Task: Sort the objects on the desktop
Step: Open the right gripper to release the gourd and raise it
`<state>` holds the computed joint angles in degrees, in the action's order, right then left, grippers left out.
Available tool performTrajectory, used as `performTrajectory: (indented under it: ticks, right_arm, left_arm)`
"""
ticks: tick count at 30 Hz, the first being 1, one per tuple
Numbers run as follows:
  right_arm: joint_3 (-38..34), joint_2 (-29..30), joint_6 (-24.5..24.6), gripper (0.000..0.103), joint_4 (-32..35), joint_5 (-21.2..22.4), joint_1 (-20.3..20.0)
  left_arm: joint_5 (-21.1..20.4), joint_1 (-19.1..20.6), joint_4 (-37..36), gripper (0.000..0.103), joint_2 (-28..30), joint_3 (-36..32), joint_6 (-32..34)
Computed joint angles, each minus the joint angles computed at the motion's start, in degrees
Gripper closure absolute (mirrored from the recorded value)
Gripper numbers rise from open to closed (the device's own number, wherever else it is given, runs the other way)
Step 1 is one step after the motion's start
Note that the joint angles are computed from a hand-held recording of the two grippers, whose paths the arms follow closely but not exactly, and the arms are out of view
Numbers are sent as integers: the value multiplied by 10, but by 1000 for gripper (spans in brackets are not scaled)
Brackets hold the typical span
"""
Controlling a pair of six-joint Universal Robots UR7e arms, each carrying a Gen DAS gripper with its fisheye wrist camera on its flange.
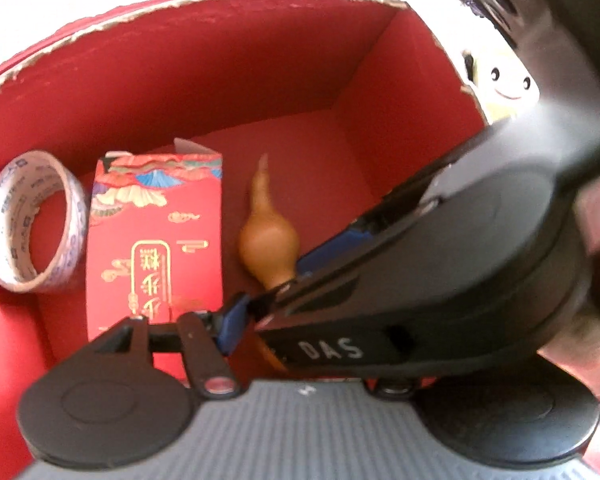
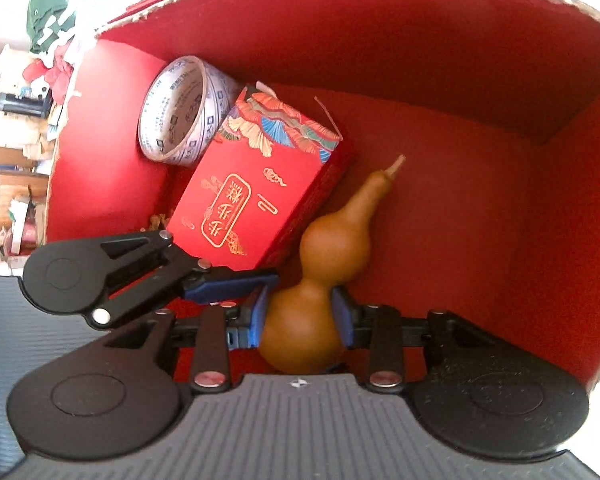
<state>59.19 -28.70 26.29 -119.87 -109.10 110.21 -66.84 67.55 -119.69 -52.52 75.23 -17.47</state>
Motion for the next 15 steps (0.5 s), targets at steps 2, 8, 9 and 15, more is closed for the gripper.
performTrajectory:
  ticks: [2, 8, 9, 15]
  right_arm:
    - [3, 4, -1, 64, -9, -42, 8]
    - [37, 2, -51, 63, -114, -125, 25]
    - [42, -2, -46, 63, -122, -118, 23]
    - [54, -17, -68, 63, -172, -142, 29]
  left_arm:
    - [4, 3, 6, 44, 3, -10, 1]
    - [-3, 15, 9, 45, 8, -39, 13]
    - [-5, 17, 9, 45, 9, -41, 16]
    - [15, 3, -28, 47, 7, 2, 13]
